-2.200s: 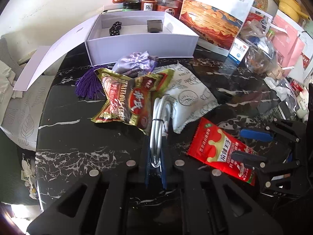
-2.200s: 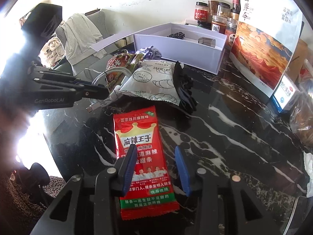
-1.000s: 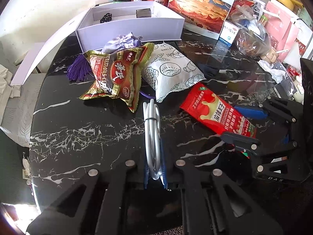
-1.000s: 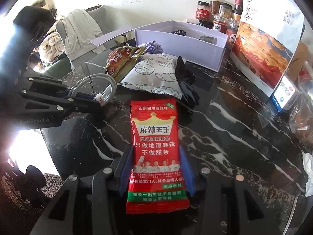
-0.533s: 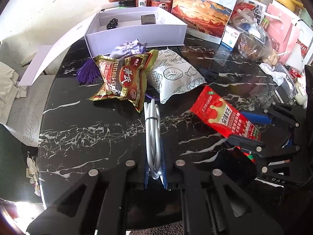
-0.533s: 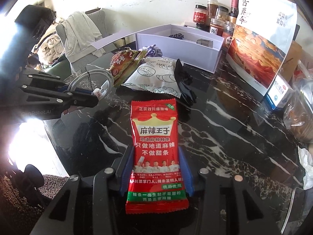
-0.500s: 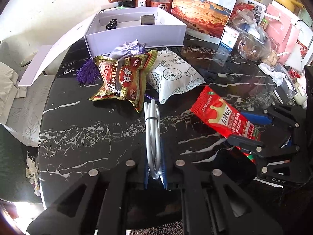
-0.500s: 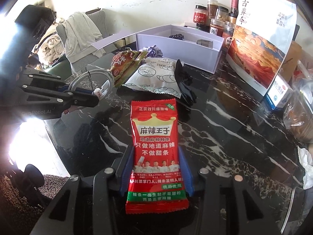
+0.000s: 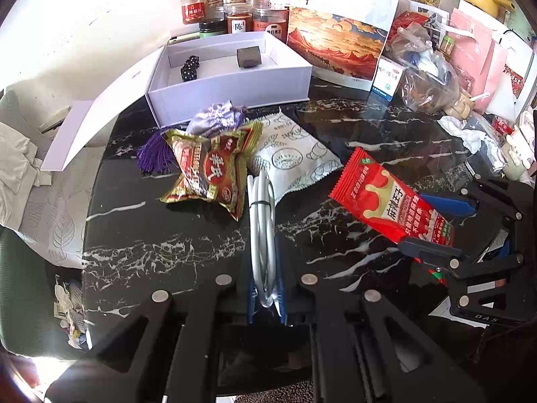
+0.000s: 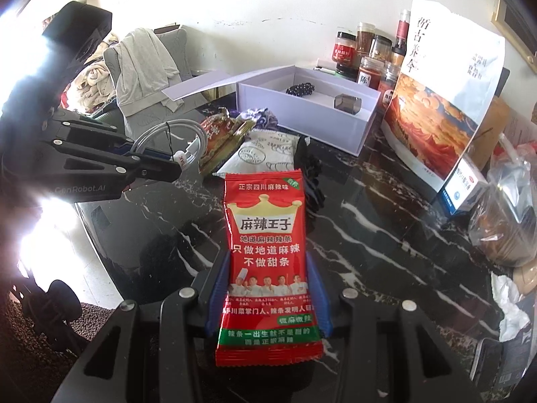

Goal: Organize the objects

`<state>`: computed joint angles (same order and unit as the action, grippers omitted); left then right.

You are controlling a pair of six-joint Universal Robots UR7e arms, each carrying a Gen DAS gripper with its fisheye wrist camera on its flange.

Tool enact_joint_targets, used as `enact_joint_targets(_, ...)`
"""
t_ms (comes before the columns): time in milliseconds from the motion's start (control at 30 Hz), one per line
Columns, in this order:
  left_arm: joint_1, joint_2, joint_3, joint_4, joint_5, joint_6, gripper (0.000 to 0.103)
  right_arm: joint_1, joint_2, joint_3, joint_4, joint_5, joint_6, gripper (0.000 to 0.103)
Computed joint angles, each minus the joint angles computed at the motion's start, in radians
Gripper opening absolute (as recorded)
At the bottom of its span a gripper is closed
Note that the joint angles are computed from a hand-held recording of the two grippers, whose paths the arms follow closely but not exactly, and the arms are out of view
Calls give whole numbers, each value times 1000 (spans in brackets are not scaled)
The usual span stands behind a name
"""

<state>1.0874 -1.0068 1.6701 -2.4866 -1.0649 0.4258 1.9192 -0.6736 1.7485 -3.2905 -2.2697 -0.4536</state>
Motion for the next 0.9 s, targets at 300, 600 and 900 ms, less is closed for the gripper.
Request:
enact_joint_targets(300,-25,31,-63,6,17,10,9,2,-10,-50,1,15,-47,45)
enact_joint_targets(600,-34,93,-173,34,10,28,9,-9,-4,-131,32,21,-88,45)
enact_joint_targets(900,-31,172,-301,76,1,55,8,-25,22,-217,81,28,-98,45)
